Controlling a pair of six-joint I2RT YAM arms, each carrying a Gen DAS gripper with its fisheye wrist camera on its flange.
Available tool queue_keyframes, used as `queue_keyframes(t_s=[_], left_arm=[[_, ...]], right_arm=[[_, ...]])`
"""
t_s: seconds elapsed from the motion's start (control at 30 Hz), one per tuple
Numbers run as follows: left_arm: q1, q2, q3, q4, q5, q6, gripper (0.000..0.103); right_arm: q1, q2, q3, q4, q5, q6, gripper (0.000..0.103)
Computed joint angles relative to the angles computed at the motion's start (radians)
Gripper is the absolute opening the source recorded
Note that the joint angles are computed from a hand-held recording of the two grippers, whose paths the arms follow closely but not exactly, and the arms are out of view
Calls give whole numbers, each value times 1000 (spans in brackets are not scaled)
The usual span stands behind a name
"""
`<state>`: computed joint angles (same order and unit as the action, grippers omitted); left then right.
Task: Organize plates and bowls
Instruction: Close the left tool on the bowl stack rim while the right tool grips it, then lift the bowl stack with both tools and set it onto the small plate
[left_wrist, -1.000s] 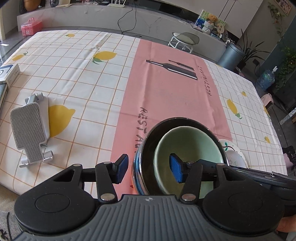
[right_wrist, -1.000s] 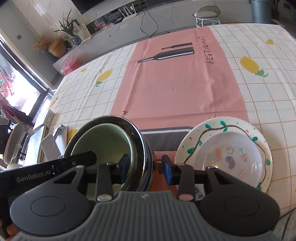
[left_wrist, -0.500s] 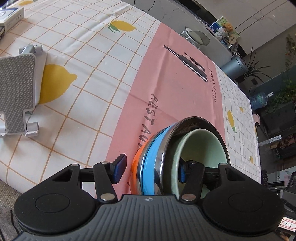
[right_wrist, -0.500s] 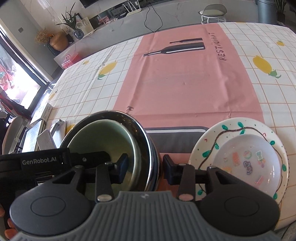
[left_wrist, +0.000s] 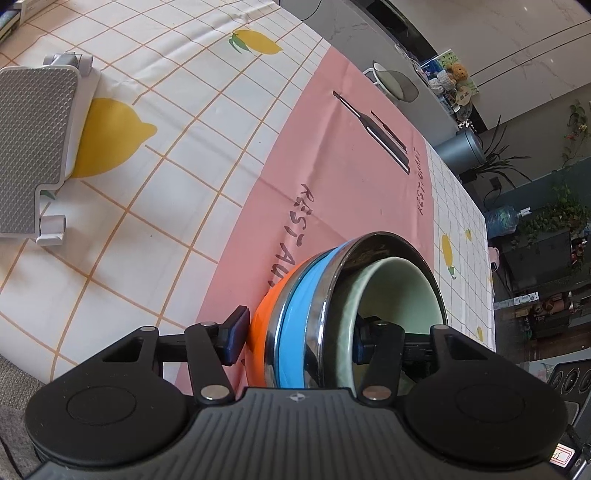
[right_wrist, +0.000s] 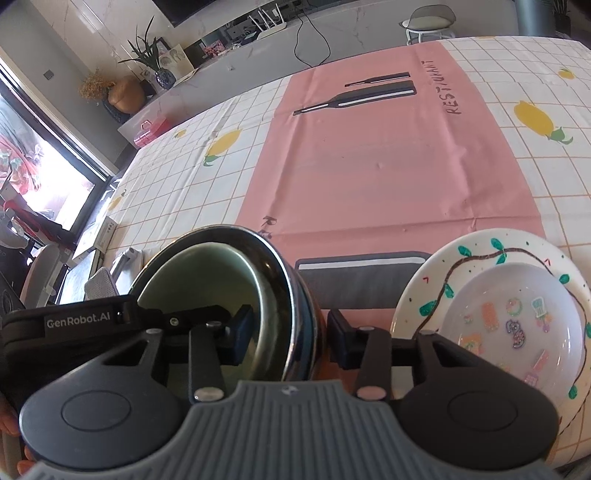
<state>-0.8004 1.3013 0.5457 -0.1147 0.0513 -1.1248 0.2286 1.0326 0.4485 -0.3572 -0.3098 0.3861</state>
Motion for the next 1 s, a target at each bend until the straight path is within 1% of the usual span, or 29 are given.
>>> queue_keyframes(t_s=[0.13, 0.23, 0.3, 0.33, 0.37, 0.43, 0.47, 0.5, 0.57, 0.67, 0.73, 0.8, 0.87, 0.93, 1.0], left_arm=[[12, 4, 5, -8, 23, 3, 59], [29, -3, 17, -41, 52, 23, 56], [40, -15, 14, -51, 62, 32, 55], [41, -16, 18, -62, 65, 42, 55], [36, -16, 23, -72, 57, 45, 54], [13, -13, 38, -92, 23, 47, 54], [5, -8, 44, -98, 11, 50, 54], [0, -8, 47, -102, 3, 55, 55], [3, -4, 48, -101, 8, 55, 55], [23, -3, 43, -94, 36, 55, 55], [26, -6, 39, -91, 42, 51, 56], [31, -7, 35, -94, 54, 46, 60], [32, -2, 35, -96, 62, 52, 68], [26, 4, 28, -81, 73, 48, 70], [13, 1, 18, -63, 51, 20, 71]], right_arm=[[5, -4, 12, -25, 5, -15, 41], [4, -1, 24, -49, 6, -24, 41], [-15, -10, 28, -73, -7, -39, 36], [-29, -19, 31, -88, -21, -50, 36], [-36, -21, 37, -103, -32, -56, 37], [-16, -25, 42, -115, -11, -58, 36], [2, -23, 44, -114, 6, -62, 38], [15, -16, 49, -115, 14, -72, 42], [20, 18, 60, -117, -2, -83, 48], [3, 19, 38, -86, -26, -44, 48], [-15, 24, 43, -106, -54, -46, 49], [-34, 27, 51, -141, -78, -43, 51], [-32, 8, 39, -144, -75, -45, 54], [-42, 27, 31, -128, -114, -42, 56], [-55, 66, 25, -100, -162, -20, 64]])
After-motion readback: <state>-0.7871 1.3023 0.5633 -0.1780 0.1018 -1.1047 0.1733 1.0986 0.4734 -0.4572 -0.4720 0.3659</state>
